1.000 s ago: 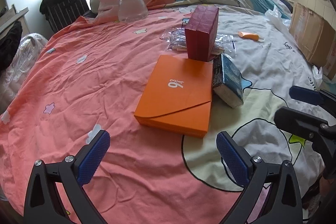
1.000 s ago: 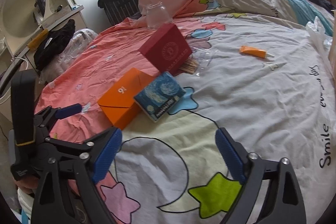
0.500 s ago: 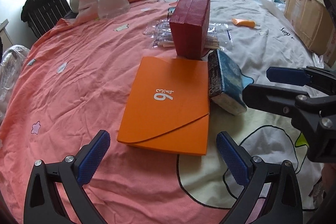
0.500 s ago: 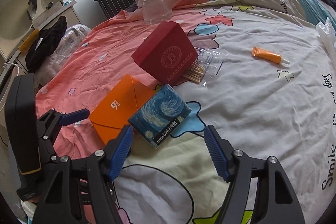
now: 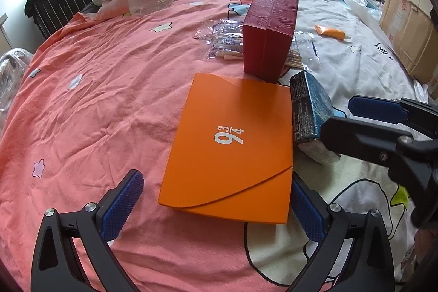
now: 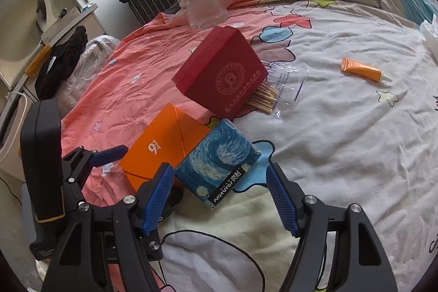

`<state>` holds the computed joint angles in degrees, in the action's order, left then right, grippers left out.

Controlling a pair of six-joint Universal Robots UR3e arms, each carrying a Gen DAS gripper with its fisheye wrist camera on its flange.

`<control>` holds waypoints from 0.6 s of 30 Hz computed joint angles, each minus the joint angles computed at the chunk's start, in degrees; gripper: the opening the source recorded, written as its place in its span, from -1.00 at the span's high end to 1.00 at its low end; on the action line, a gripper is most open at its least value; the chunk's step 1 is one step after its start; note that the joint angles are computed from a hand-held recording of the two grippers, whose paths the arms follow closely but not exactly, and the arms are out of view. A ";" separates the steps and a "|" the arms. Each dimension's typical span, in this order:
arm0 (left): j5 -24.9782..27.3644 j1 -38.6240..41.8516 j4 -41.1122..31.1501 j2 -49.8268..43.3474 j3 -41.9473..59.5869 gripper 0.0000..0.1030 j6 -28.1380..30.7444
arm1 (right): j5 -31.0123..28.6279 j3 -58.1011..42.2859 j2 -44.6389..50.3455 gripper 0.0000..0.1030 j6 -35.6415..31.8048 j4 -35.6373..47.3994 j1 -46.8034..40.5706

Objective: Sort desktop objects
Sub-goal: 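Move both tools toward the orange box and the blue tissue pack, then close the left tool on the orange box while the right tool grasps the blue tissue pack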

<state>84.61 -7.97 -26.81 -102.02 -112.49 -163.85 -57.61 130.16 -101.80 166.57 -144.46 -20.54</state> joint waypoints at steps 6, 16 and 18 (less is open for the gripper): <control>-3.62 2.15 -0.43 -0.14 -0.47 -1.00 1.00 | 0.46 -1.73 0.48 -0.30 0.56 1.34 0.09; -3.18 1.64 2.62 0.02 -1.70 -1.00 0.89 | 4.19 -3.62 3.31 -0.30 -0.22 4.82 -0.33; -2.42 1.22 2.37 -0.19 -1.19 -1.00 0.72 | 4.46 -4.18 3.85 -0.30 -0.03 5.50 -0.30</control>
